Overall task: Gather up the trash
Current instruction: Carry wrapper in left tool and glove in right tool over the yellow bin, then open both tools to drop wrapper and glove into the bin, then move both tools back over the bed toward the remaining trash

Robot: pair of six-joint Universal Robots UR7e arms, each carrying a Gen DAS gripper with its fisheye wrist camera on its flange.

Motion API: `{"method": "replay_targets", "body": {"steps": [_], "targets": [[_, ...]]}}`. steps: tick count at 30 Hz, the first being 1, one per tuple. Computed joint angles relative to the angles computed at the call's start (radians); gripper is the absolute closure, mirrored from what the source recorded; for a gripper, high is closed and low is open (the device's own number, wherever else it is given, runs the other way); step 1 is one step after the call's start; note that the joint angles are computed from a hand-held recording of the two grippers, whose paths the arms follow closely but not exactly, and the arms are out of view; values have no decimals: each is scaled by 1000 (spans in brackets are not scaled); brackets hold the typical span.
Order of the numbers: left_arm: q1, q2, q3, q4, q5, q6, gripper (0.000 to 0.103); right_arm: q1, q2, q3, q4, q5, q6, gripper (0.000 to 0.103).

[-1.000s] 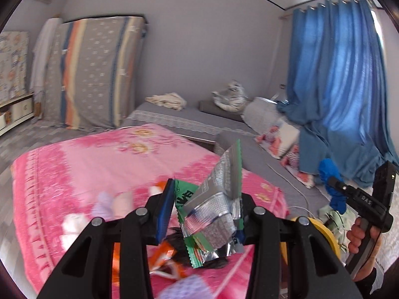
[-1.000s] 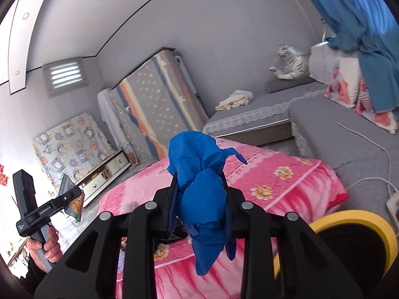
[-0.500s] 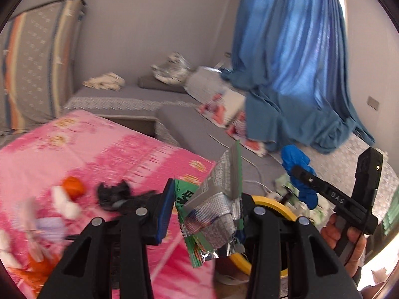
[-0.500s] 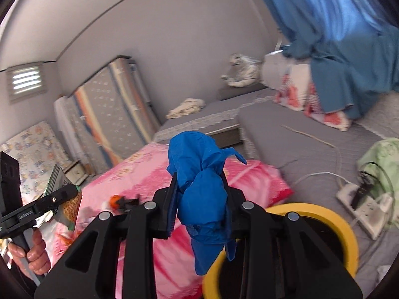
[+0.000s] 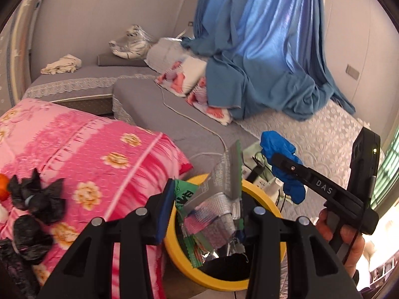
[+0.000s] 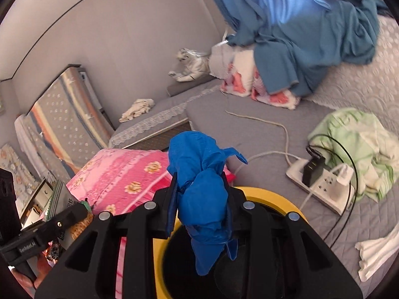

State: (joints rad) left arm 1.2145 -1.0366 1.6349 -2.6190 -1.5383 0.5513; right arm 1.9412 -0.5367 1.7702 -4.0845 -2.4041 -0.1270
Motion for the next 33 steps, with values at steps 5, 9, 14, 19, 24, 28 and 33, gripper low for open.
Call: {"method": "replay_targets", "body": {"steps": [5,9,14,19,24,28,33], "targets": [[-14,43,-3,11,19,-6,64,-31,-16,48,3,-2,64,73],[-19,66,-5,14,32,-11,65,-50,-24,72,24,11,111,73],[-22,83,-4,24,47,-31,64,-66,-30,89,40,22,149,73],[-17,94,-10,34,53,-38,62,-78,-37,102,58,30,176,73],[-15,93,-7,8,58,-50,43,-67,-26,88,43,1,181,49],[-8,89,-14,3,57,-75,23,-62,-26,86,13,-20,171,47],[-7,68,-1,-45,61,-67,23,-58,-30,89,-3,-14,165,46]]}}
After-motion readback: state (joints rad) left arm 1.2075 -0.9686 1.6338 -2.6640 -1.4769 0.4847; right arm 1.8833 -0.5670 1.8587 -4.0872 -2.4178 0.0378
